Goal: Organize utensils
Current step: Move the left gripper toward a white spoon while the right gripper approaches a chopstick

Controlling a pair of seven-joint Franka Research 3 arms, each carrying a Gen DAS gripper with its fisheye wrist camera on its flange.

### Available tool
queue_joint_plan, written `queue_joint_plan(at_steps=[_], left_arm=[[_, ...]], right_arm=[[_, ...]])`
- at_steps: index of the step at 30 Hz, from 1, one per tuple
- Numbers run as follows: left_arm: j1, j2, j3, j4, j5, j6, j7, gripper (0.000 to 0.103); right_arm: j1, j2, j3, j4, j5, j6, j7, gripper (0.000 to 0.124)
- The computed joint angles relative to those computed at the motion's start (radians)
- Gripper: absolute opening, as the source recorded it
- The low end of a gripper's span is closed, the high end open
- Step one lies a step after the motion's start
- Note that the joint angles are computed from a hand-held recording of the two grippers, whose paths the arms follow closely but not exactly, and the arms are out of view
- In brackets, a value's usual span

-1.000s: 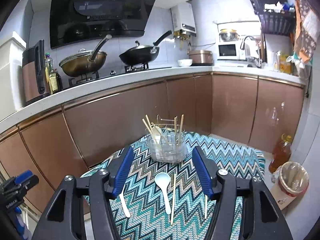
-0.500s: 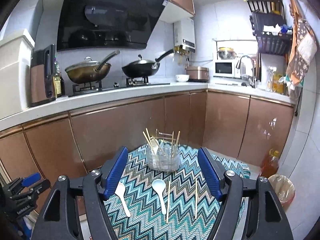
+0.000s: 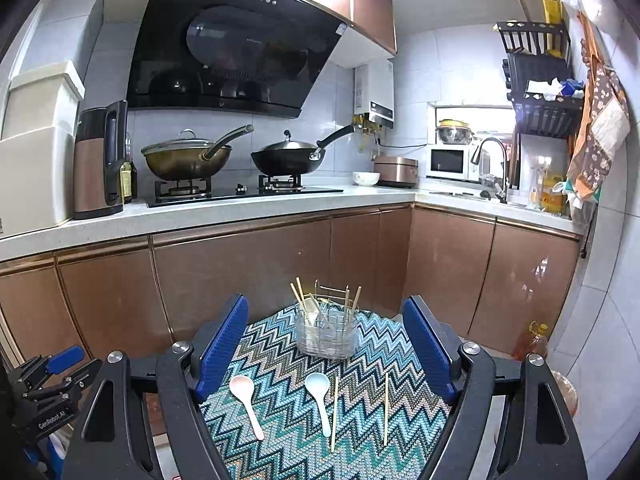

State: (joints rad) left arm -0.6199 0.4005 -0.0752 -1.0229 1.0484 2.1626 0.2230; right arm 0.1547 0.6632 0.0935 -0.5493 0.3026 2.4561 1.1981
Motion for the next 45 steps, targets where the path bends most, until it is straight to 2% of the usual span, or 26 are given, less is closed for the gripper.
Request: queue_joint_plan(at_steps=[5, 9, 22, 45], left_arm=[[-0.006, -0.009, 0.000, -0.016, 0.026, 0.018, -0.015, 0.058], [-0.028, -0.008, 0.006, -0.012, 0.075, 0.007, -0.030, 0.059], [-0.072, -0.038, 0.000, -0.029, 0.241, -0.045, -0.102, 0.065], [-0.079, -0.024, 0.000, -0.014, 0.279, -0.053, -0.114, 0.066]], right_arm=[[-0.012, -0.138, 0.006, -0.229, 0.045, 0.098, -0.064, 0.083], [-0.017, -0.190, 0.007, -0.306, 0.079, 0.144, -0.094, 0.084], [-0.023, -0.259, 0.012, -0.405, 0.153, 0.228, -0.164, 0.086], [-0.042, -0.319, 0.021, -0.502, 0.229, 0.289, -0.237, 0.086]])
